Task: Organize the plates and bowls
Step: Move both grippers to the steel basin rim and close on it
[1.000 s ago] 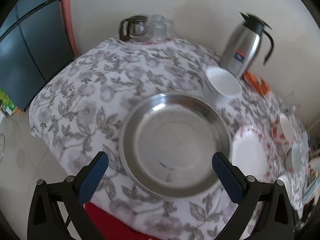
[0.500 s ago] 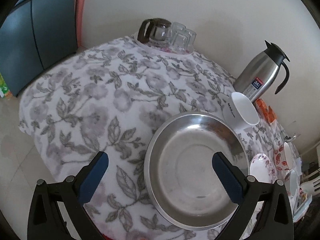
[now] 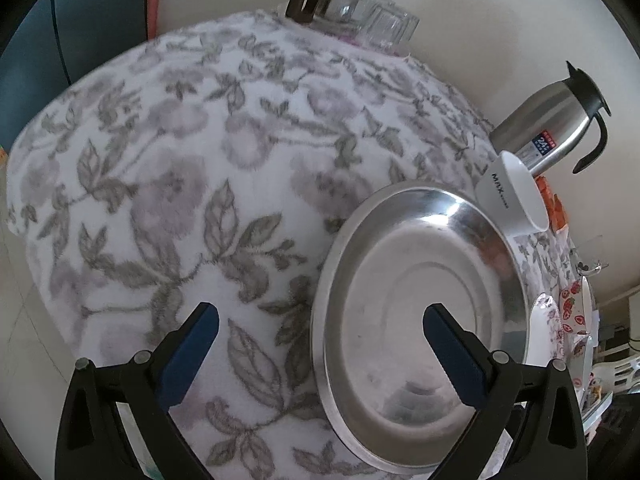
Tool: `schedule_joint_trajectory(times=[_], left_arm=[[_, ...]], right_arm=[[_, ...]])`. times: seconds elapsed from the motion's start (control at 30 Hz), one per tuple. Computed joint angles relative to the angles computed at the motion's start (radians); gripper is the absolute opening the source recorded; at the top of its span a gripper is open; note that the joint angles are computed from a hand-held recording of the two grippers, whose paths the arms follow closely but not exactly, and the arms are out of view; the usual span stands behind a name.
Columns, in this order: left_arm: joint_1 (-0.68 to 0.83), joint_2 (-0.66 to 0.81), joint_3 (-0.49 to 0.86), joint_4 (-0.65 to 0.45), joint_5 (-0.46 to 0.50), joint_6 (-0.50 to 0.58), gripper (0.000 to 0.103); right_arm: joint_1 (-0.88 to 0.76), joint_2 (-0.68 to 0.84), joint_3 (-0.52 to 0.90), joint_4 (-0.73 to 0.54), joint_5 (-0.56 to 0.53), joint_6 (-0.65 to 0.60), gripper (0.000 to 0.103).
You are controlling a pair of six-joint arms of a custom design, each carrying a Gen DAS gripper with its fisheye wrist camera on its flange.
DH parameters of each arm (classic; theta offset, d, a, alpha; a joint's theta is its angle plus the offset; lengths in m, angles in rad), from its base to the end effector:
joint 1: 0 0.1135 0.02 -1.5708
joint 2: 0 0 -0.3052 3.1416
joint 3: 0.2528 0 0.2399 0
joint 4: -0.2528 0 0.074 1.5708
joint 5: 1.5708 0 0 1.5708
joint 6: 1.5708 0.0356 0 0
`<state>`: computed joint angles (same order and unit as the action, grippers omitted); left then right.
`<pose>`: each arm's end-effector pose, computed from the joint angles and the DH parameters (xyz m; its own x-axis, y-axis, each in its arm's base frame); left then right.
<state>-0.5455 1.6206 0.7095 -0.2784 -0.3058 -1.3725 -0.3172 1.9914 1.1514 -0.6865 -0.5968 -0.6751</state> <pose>0.2322 -0.1284 0.1714 -0.5475 -0.7613 -0.3473 -0.6993 0.6442 -0.3098 0.3377 -0.0898 0.1558 -0.8874 -0.2527 -0.3855 -0.4103 0.8143 0.4106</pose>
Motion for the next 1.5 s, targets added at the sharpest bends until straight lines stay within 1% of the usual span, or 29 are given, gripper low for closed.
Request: schedule_joint_trajectory(times=[0.03, 0.07, 0.2, 0.23, 0.27, 0.3, 0.4, 0.43, 0.47, 0.5, 0.53, 0.57, 0.6, 0.63, 0.67, 0.73, 0.9, 1.07, 1.13, 1.3, 1.5], left_arm=[[0.012, 0.007, -0.011, 0.025, 0.014, 0.013, 0.093], [0.021, 0.014, -0.016, 0.042, 0.025, 0.026, 0.088], [0.056, 0.055, -0.026, 0.104, 0.056, 0.07, 0.08], [0.068, 0.066, -0.036, 0.136, 0.067, 0.081, 0.077], [0.075, 0.073, -0.041, 0.151, 0.072, 0.088, 0.076], [0.075, 0.074, -0.041, 0.155, 0.057, 0.097, 0.076], [0.091, 0.086, -0.044, 0.182, 0.049, 0.133, 0.069], [0.094, 0.088, -0.046, 0.19, 0.046, 0.142, 0.065], [0.098, 0.092, -0.046, 0.196, 0.042, 0.151, 0.059], [0.1, 0.093, -0.046, 0.195, 0.037, 0.155, 0.056], [0.103, 0.093, -0.045, 0.195, 0.036, 0.16, 0.05], [0.106, 0.09, -0.051, 0.206, 0.039, 0.164, 0.042], [0.109, 0.086, -0.059, 0.223, 0.046, 0.167, 0.037], [0.113, 0.084, -0.066, 0.241, 0.06, 0.173, 0.031], [0.116, 0.085, -0.07, 0.255, 0.073, 0.177, 0.027], [0.115, 0.091, -0.062, 0.259, 0.079, 0.187, 0.025], [0.098, 0.069, -0.052, 0.225, 0.069, 0.169, 0.024], [0.059, -0.003, -0.004, 0.107, 0.01, 0.165, 0.023], [0.041, -0.024, 0.028, 0.048, -0.018, 0.16, 0.023], [-0.002, -0.058, 0.087, -0.041, -0.051, 0.124, 0.023], [-0.076, -0.046, 0.259, -0.211, -0.122, 0.099, 0.023]], right_arm=[[0.004, 0.008, 0.006, -0.002, 0.0, 0.007, 0.061], [0.009, 0.019, 0.012, -0.001, 0.001, 0.016, 0.056], [0.029, 0.055, 0.038, 0.009, -0.004, 0.057, 0.042], [0.035, 0.059, 0.041, 0.014, -0.005, 0.067, 0.039], [0.042, 0.067, 0.047, 0.02, -0.006, 0.08, 0.037], [0.047, 0.073, 0.05, 0.027, -0.007, 0.09, 0.034], [0.061, 0.087, 0.055, 0.057, -0.005, 0.122, 0.031], [0.065, 0.092, 0.058, 0.063, -0.005, 0.131, 0.023], [0.069, 0.096, 0.06, 0.071, -0.006, 0.143, 0.022], [0.074, 0.094, 0.057, 0.086, -0.002, 0.159, 0.02], [0.077, 0.093, 0.056, 0.093, -0.001, 0.165, 0.02], [0.08, 0.09, 0.053, 0.101, -0.001, 0.17, 0.02], [0.082, 0.088, 0.051, 0.107, -0.002, 0.172, 0.02], [0.082, 0.089, 0.053, 0.109, -0.002, 0.174, 0.02], [0.083, 0.09, 0.055, 0.105, -0.001, 0.176, 0.02], [0.079, 0.089, 0.055, 0.1, 0.0, 0.174, 0.019], [0.067, 0.062, 0.06, 0.071, -0.026, 0.153, 0.019], [0.059, 0.0, 0.043, 0.058, -0.031, 0.108, 0.019], [0.046, -0.006, 0.054, 0.031, -0.047, 0.092, 0.019], [0.001, -0.014, 0.107, -0.057, -0.093, 0.06, 0.019], [-0.071, -0.032, 0.19, -0.157, -0.151, 0.002, 0.019]])
